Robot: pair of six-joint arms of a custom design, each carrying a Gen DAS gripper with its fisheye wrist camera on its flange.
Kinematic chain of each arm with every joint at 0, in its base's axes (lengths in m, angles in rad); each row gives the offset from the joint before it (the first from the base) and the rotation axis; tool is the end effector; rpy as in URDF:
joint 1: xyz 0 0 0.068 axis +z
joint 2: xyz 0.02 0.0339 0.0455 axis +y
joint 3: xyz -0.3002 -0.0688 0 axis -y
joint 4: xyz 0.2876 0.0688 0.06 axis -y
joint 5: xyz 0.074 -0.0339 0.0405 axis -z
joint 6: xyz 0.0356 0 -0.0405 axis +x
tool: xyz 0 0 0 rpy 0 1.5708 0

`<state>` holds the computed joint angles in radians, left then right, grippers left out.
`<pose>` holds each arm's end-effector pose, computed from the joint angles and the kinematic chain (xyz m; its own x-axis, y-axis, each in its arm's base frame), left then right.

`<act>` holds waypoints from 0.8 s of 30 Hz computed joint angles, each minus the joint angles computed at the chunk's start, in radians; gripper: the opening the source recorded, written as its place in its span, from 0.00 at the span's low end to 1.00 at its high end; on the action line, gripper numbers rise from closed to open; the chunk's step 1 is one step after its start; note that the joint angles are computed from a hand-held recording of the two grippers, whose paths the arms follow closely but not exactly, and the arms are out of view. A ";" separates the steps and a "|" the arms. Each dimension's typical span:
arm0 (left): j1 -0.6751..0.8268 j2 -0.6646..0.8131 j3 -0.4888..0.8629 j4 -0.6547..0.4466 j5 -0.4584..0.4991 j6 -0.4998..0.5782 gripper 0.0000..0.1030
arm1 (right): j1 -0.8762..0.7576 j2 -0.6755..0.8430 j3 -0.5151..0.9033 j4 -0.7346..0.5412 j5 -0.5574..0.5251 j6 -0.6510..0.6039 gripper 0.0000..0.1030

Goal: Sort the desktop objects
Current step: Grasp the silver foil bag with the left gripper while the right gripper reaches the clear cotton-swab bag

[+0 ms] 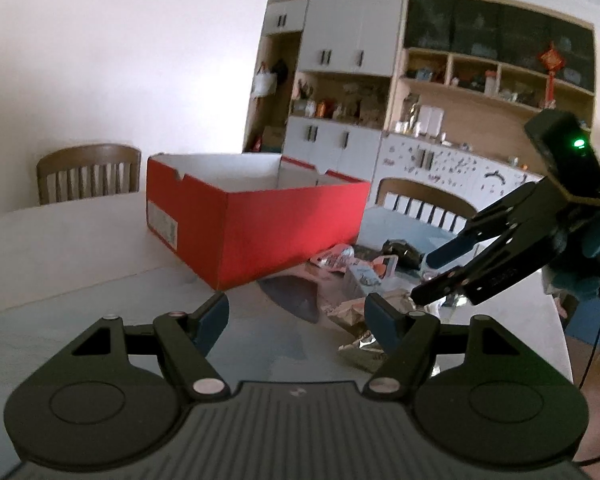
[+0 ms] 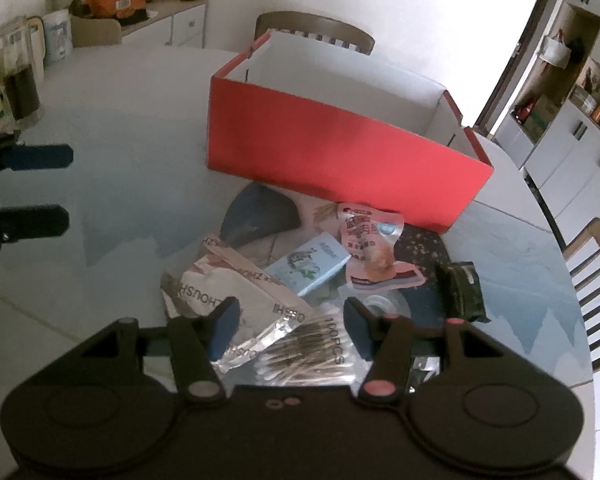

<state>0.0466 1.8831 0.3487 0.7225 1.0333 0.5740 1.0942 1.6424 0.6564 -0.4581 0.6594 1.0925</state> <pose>0.2473 -0.0191 0.0470 -0.3010 0.2643 -0.9163 0.8694 0.4709 -0.1497 0.1401 0.2238 0.1049 -0.8014 -0.0227 -0.5977 0.0971 0.9811 -0.1675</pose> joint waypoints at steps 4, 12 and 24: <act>-0.056 -0.035 -0.046 0.044 -0.118 -0.049 0.72 | 0.009 -0.044 -0.034 0.029 0.017 0.003 0.56; -0.262 -0.097 -0.146 0.162 -0.362 -0.160 0.72 | -0.011 -0.135 -0.123 0.105 0.030 -0.038 0.56; -0.579 -0.097 -0.143 0.180 -0.639 -0.302 0.72 | -0.081 -0.240 -0.268 0.256 -0.023 -0.191 0.58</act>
